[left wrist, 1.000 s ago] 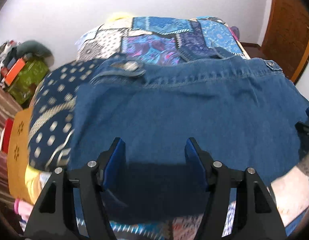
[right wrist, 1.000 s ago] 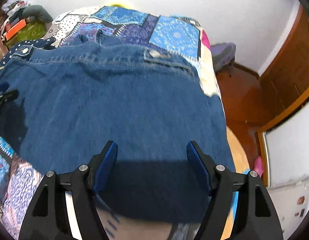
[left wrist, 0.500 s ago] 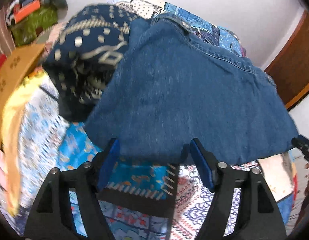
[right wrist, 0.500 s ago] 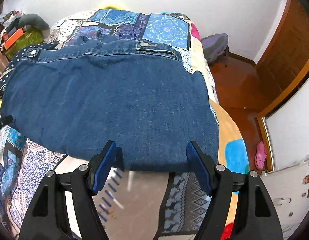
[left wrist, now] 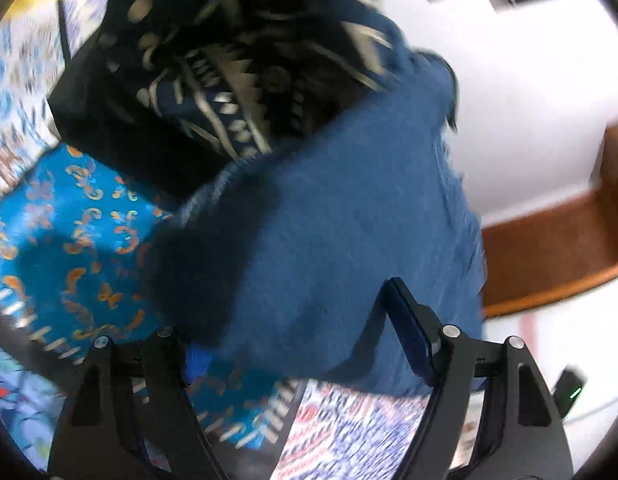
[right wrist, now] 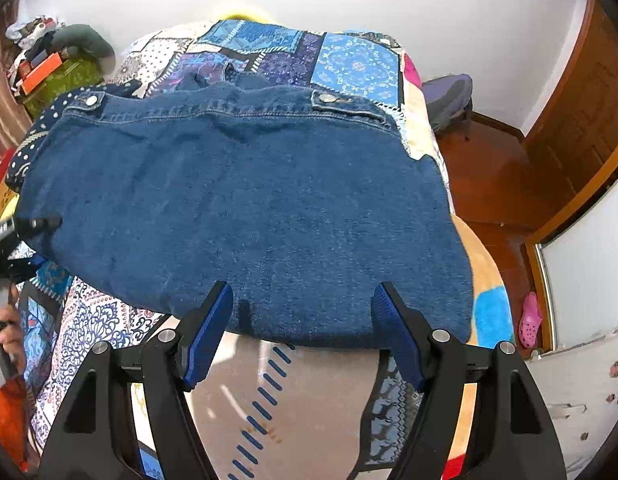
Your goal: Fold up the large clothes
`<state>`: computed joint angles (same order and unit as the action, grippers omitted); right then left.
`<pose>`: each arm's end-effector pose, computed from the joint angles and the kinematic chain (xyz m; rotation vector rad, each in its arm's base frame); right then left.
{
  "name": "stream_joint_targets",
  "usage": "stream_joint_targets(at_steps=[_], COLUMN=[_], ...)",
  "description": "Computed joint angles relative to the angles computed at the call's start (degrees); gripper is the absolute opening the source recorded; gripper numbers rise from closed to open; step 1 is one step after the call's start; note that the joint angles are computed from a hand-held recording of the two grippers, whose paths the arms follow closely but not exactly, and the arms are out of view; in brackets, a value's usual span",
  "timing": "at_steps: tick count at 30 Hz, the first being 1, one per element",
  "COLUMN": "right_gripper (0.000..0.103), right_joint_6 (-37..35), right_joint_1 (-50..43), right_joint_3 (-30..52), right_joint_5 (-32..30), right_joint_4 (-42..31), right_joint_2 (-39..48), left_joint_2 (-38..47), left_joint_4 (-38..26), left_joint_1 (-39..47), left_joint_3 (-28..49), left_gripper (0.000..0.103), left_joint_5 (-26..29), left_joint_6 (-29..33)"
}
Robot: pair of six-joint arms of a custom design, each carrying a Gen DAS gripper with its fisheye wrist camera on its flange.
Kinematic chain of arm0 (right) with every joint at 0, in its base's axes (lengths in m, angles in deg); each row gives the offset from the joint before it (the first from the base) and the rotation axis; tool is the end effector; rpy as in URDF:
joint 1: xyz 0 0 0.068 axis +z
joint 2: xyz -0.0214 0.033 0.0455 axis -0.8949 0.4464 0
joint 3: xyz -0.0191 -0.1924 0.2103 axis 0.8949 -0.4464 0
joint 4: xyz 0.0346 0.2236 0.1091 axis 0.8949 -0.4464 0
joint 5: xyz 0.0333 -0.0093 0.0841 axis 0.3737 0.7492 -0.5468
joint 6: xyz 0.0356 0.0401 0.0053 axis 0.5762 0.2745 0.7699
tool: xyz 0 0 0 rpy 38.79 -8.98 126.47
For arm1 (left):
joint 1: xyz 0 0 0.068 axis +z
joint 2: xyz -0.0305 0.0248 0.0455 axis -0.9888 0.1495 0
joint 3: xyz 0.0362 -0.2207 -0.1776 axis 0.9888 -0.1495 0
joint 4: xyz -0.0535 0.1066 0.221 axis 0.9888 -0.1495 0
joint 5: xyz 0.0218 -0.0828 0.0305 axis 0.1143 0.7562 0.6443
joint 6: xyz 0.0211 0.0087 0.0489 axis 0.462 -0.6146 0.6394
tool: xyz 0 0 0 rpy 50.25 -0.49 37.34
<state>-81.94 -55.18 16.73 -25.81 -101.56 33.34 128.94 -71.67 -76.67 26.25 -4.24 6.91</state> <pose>0.2718 0.0414 0.3354 -0.4087 2.6086 0.0584 0.2855 0.0063 0.1737 -0.8636 2.2712 -0.9657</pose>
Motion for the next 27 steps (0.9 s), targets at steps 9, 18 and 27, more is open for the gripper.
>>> stream_joint_targets(at_steps=[9,18,27], right_gripper=[0.070,0.070,0.070], right_joint_6=[1.4,2.7,5.6], right_joint_1=[3.1,7.8,13.6], right_joint_3=[0.0,5.3,16.1], right_joint_5=[1.8,0.7,-1.9], right_joint_4=[0.1,-3.7,-7.4], right_joint_2=[1.5,2.5,6.0], left_joint_2=[-0.6,-12.2,-14.7], left_joint_4=[1.9,-23.0,-30.8], left_joint_1=[-5.0,-18.9,-20.4], left_joint_3=[1.9,15.8,32.1], left_gripper=[0.053,0.017,0.009], left_joint_5=[-4.8,-26.7,-33.5], left_joint_6=[-3.0,5.5,10.9])
